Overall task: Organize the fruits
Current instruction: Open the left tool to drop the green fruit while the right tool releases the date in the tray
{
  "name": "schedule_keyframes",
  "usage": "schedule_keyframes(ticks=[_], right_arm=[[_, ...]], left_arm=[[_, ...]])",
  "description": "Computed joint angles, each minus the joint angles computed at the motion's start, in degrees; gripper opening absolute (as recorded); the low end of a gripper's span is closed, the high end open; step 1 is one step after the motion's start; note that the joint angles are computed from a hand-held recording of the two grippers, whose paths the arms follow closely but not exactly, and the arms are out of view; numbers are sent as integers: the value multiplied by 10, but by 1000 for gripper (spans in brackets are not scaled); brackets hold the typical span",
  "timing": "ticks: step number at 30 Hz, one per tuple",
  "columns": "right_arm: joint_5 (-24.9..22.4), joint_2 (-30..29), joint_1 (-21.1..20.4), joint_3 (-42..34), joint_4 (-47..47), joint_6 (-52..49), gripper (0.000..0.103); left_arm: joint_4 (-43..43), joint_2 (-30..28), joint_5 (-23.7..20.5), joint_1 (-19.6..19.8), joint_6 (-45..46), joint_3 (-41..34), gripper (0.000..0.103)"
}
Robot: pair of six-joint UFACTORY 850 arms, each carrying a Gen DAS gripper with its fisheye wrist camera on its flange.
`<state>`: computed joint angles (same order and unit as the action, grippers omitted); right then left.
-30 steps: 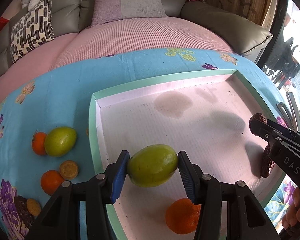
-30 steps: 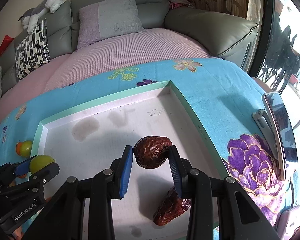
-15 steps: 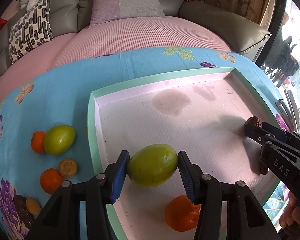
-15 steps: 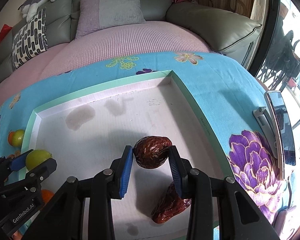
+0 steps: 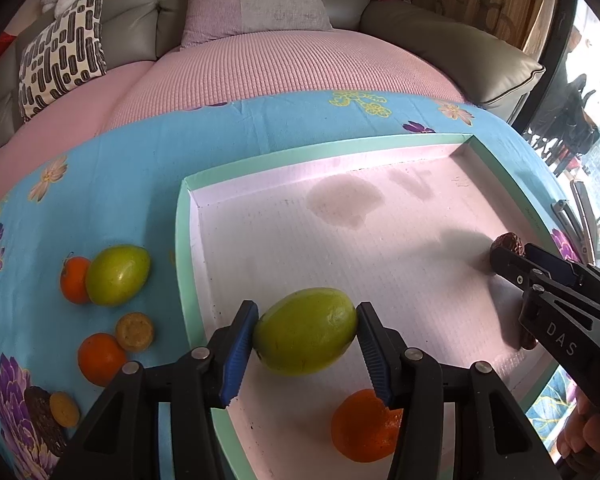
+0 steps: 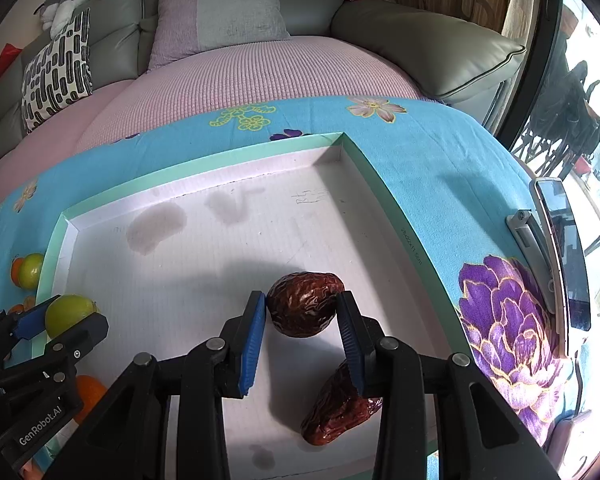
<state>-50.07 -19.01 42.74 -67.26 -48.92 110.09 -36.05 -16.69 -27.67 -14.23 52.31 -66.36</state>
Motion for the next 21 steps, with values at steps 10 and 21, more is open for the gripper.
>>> schedule_keyframes(ticks=[10, 21], right_arm=[[-4, -4, 1, -2, 6, -6, 40], [-9, -4, 0, -2, 7, -1, 56]], left_arm=[[7, 2, -4, 1, -7, -1, 65], [3, 17, 5, 10, -10, -2, 74]])
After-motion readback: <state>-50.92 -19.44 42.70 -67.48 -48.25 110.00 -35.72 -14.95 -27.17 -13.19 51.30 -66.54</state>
